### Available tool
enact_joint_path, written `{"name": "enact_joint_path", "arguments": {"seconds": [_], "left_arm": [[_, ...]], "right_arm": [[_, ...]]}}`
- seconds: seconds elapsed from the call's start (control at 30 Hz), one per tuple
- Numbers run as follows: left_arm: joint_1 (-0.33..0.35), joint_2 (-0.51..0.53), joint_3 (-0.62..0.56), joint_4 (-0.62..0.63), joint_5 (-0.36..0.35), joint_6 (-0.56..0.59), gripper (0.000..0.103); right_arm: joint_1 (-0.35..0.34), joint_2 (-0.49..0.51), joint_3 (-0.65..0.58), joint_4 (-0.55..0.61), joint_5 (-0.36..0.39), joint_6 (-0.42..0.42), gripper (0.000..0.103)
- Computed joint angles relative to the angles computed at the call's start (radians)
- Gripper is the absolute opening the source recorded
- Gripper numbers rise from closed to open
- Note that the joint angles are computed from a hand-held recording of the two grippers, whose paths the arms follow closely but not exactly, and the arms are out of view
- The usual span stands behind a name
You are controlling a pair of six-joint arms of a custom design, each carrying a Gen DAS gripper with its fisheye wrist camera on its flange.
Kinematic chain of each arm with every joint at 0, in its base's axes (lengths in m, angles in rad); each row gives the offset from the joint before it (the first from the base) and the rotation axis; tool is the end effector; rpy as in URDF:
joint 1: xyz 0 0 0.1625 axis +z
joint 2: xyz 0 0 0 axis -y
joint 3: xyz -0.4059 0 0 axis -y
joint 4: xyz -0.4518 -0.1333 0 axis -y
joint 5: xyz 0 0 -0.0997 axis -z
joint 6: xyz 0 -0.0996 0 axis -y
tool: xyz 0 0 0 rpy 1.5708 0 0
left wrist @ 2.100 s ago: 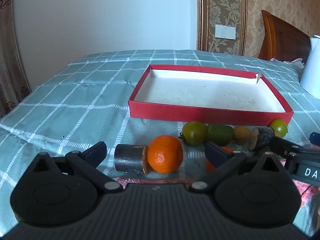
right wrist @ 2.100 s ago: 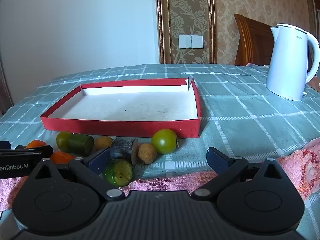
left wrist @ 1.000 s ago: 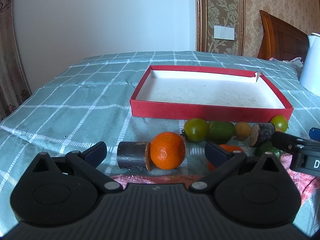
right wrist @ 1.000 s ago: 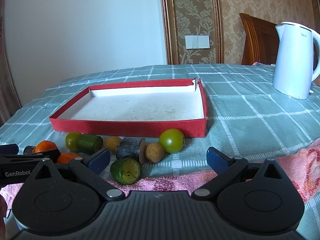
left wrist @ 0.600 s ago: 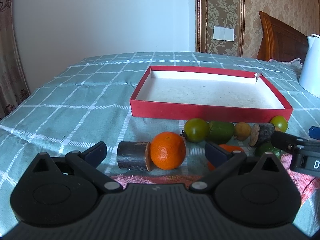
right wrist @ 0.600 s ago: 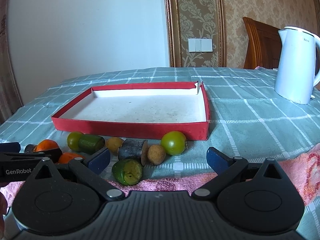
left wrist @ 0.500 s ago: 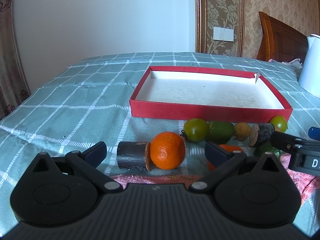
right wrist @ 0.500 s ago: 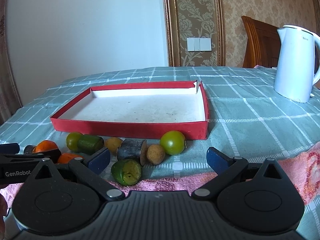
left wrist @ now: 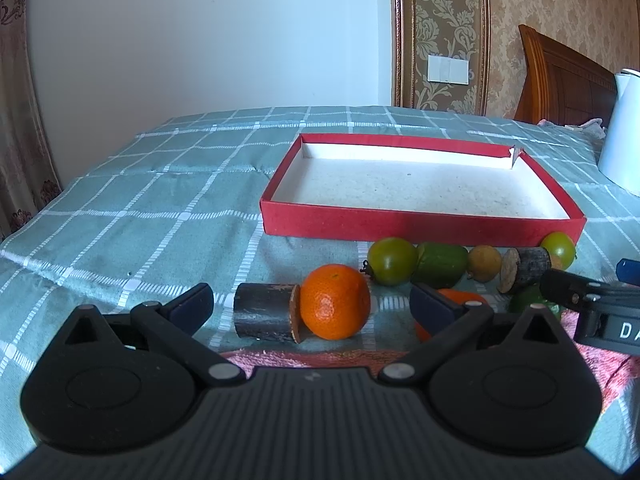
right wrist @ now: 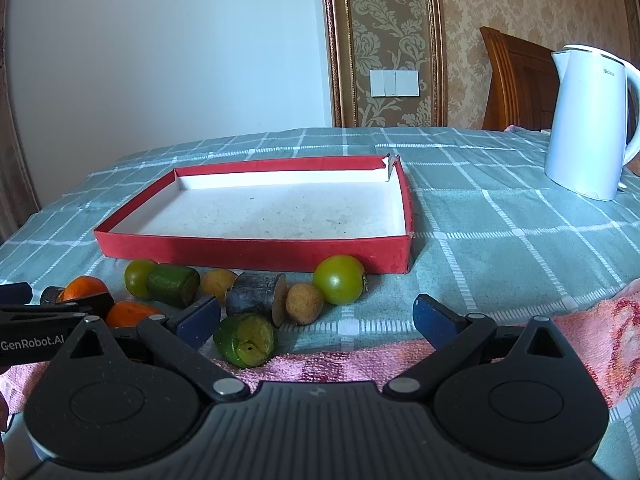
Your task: Organize fruits
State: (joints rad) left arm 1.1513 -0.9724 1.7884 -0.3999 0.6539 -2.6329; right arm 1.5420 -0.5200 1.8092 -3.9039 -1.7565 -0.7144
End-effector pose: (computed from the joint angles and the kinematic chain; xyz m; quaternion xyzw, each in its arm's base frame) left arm -0.0314 -0.5918 0.0531 0.1203 0.7800 -0.4724 0.3923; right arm 0.0972 -0.6156 -0.0329 0.2466 -0.8284 0.4334 0.2551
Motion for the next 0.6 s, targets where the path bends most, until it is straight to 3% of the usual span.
{"name": "enact_joint_path", "arguments": {"seconds": [0.6], "left_arm": [[0.0, -0.003, 0.006, -0.01, 0.005, 0.007, 0.103]], "right_arm": [[0.0, -0.002, 0.001, -0.002, 0.008, -0.006, 0.103]]}}
